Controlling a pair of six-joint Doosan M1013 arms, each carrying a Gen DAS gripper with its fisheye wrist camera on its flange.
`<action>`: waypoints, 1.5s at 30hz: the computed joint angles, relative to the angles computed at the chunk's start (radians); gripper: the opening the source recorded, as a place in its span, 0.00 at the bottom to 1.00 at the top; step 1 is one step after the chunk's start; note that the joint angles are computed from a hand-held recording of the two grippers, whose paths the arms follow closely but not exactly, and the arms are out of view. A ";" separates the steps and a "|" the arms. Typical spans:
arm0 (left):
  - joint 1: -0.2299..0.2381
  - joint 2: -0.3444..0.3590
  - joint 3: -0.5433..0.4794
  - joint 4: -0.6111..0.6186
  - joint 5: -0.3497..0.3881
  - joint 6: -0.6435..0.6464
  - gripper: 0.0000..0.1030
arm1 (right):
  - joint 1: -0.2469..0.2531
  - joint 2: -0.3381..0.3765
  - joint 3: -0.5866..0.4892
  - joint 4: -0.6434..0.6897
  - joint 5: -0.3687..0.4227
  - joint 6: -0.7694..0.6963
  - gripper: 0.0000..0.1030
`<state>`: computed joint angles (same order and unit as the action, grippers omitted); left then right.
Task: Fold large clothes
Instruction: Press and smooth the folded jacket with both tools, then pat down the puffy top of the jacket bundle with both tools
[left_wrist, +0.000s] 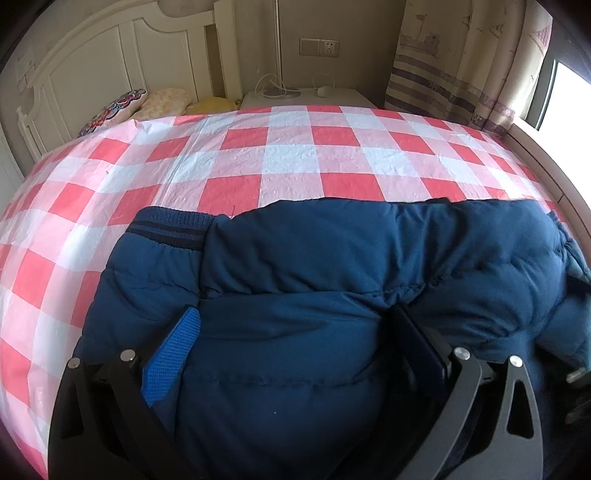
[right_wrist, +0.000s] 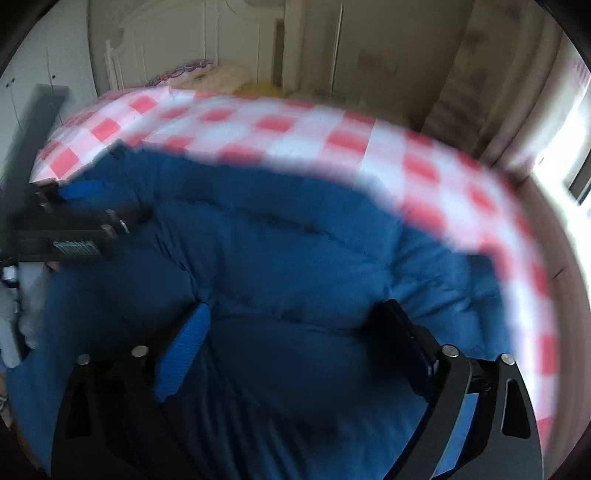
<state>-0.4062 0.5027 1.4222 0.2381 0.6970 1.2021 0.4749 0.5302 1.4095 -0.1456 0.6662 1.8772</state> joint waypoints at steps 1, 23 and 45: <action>0.001 0.000 0.000 -0.003 -0.002 0.000 0.98 | -0.006 0.000 -0.001 0.025 -0.001 -0.015 0.89; -0.079 -0.148 0.165 0.080 -0.143 -0.028 0.98 | 0.015 -0.130 0.143 0.099 -0.098 -0.134 0.93; -0.092 -0.206 0.212 0.021 -0.140 0.018 0.98 | 0.022 -0.204 0.246 0.282 -0.206 -0.325 0.95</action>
<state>-0.4987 0.2963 1.6344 0.2589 0.5575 1.2202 0.4966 0.3262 1.6559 0.1362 0.4600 1.5526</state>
